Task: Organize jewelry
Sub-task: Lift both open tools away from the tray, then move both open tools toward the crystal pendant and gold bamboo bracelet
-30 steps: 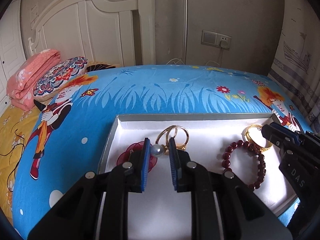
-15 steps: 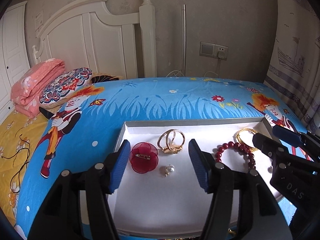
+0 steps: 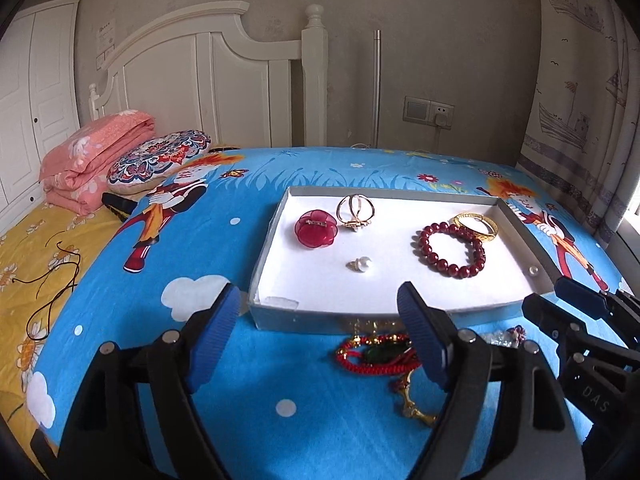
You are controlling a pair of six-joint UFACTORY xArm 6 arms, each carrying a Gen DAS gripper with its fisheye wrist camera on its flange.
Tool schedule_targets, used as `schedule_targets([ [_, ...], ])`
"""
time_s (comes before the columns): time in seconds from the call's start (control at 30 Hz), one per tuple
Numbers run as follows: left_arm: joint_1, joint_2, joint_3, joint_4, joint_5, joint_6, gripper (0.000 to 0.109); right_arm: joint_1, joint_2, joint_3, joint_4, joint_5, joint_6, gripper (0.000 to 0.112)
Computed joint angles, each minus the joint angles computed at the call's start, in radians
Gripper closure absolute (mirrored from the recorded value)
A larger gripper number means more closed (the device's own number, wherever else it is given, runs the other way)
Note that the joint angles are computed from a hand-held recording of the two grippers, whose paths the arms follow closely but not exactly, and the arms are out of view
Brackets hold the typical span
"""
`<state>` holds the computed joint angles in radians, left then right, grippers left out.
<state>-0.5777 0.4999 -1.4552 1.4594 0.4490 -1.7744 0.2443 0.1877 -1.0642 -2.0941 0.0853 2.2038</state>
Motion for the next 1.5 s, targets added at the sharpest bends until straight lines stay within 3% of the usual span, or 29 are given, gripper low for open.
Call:
schedule_targets([
  [0.4, -0.063, -0.025, 0.116, 0.107, 0.037, -0.090, 0.031, 0.019, -0.012, 0.088, -0.088, 0.017, 0.119, 0.064],
  [0.6, -0.060, -0.012, 0.115, 0.143, -0.002, -0.156, 0.031, 0.014, -0.011, 0.087, -0.100, 0.018, 0.141, 0.064],
  [0.73, -0.083, 0.010, 0.089, 0.110, 0.044, -0.129, 0.031, 0.021, -0.016, 0.093, -0.114, 0.029, 0.155, 0.064],
  [0.9, -0.082, 0.033, 0.046, 0.049, 0.028, -0.079, 0.031, 0.026, -0.031, 0.100, -0.139, 0.038, 0.170, 0.064],
  [1.03, -0.099, 0.058, 0.015, -0.047, 0.074, 0.039, 0.035, 0.020, -0.039, 0.095, -0.146, 0.023, 0.166, 0.064],
  [1.2, -0.106, 0.031, 0.058, -0.005, 0.121, 0.003, 0.033, 0.002, -0.009, 0.053, -0.068, -0.030, 0.069, 0.064],
  [1.33, -0.095, -0.016, 0.130, 0.036, 0.144, -0.046, 0.032, -0.010, 0.028, 0.023, 0.123, -0.067, -0.161, 0.064],
  [1.5, -0.054, -0.060, 0.188, 0.020, 0.161, -0.098, 0.033, -0.005, 0.070, 0.012, 0.462, -0.102, -0.541, 0.064],
])
